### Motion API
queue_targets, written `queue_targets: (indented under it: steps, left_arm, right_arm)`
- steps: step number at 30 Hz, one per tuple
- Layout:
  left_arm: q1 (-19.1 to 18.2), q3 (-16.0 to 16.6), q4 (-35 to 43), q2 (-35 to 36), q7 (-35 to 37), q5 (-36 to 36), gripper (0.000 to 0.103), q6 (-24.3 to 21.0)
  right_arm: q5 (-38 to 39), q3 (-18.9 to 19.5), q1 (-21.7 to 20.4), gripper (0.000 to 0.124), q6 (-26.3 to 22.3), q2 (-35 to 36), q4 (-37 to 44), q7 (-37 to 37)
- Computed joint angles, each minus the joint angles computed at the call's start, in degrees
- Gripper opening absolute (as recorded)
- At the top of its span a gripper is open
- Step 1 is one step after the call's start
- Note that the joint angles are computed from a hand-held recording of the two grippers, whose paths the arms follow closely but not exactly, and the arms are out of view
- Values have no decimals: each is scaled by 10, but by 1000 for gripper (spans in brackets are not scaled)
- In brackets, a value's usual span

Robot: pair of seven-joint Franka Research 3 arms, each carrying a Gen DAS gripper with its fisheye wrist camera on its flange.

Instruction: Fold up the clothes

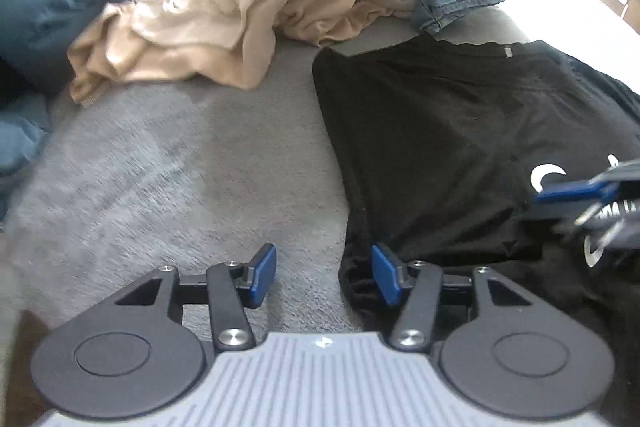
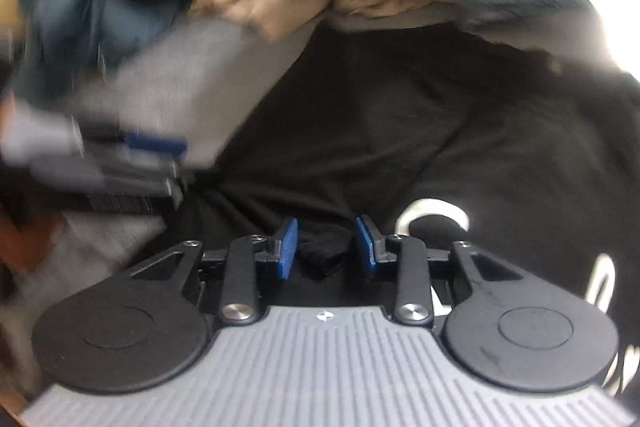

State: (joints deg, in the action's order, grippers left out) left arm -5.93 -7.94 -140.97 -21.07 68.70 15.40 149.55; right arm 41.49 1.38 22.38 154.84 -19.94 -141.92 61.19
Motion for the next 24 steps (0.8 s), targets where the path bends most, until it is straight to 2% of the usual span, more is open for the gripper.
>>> queue_targets:
  steps: [2,3,5,7,10,13,15,17,19,21,24]
  left_arm:
    - [16,-28,18,-5,-34,42,53,-26]
    - [18,-38,26,-8,-50,58,53,-32]
    - [14,-52,45,-10,-75,80,53,-39]
    - [5,-63,71,0,-98,95,55,-40]
    - [-25,-75,126,47,-109,95,57,-21]
    - [-67,-83,192,121,-84,79,57,5]
    - [-98,-93,244,177,-44,70,57,19]
    - [-128,-103,290,229,11,56,57,32]
    - [-155,-116,342,285,70,40,57,36]
    - [-178,-126,393,335,116,29,57,32]
    - [-220,-131,471,410,161,37,56,26]
  right_arm:
    - [53,-22,1,35,14,-43,-21,9]
    - [71,-32,-5,43,19,-66,-34,21]
    - [71,-44,-41,48,14,-120,-67,71]
    - [43,-55,-96,49,-4,-164,-96,131]
    - [-38,-64,-214,52,-57,-244,-140,238]
    - [-101,-85,-315,53,-86,-268,-158,311]
    - [-125,-108,-353,53,-93,-267,-161,327]
    - [-137,-138,-376,53,-98,-258,-153,321]
    - [-144,-156,-380,53,-103,-226,-128,302]
    - [-145,-173,-377,53,-113,-192,-98,274]
    - [-119,-219,-357,54,-154,-130,-35,200]
